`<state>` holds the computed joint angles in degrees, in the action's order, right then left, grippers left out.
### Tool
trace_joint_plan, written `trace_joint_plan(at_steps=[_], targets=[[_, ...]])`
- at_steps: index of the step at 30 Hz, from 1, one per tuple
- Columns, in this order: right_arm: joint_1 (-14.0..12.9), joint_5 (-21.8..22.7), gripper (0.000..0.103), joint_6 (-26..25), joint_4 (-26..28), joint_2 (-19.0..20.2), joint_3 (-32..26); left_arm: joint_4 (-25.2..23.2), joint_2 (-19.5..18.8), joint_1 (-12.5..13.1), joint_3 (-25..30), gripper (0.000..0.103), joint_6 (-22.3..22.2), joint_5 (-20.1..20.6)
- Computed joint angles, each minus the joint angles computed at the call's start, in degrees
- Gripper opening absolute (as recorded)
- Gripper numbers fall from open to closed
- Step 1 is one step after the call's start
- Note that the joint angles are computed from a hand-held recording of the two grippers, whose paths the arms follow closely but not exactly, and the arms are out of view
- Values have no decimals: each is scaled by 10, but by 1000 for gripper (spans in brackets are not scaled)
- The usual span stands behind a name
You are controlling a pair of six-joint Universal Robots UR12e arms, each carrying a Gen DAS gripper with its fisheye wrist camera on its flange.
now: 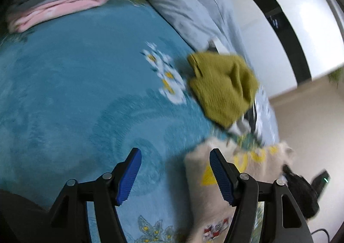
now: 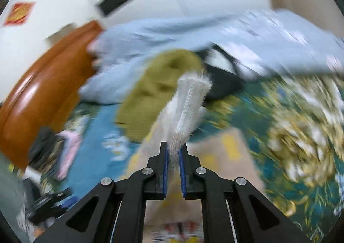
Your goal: Fold clothes
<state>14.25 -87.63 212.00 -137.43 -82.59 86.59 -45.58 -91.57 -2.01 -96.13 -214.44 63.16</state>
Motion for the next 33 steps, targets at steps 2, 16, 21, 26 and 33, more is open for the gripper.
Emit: trace_joint_plan(at_steps=[2, 16, 21, 26, 33], targets=[[-9, 1, 9, 35, 30, 0, 20, -20, -9, -9, 9, 70, 19, -15], [-33, 4, 24, -4, 42, 4, 49, -130, -74, -59, 69, 70, 90, -69], [-56, 36, 49, -3, 35, 9, 56, -140, -83, -64, 74, 70, 86, -64], [-87, 111, 53, 3, 27, 21, 56, -111, -86, -56, 61, 70, 50, -99], [-101, 180, 52, 46, 29, 33, 55, -89, -90, -57, 51, 70, -1, -108]])
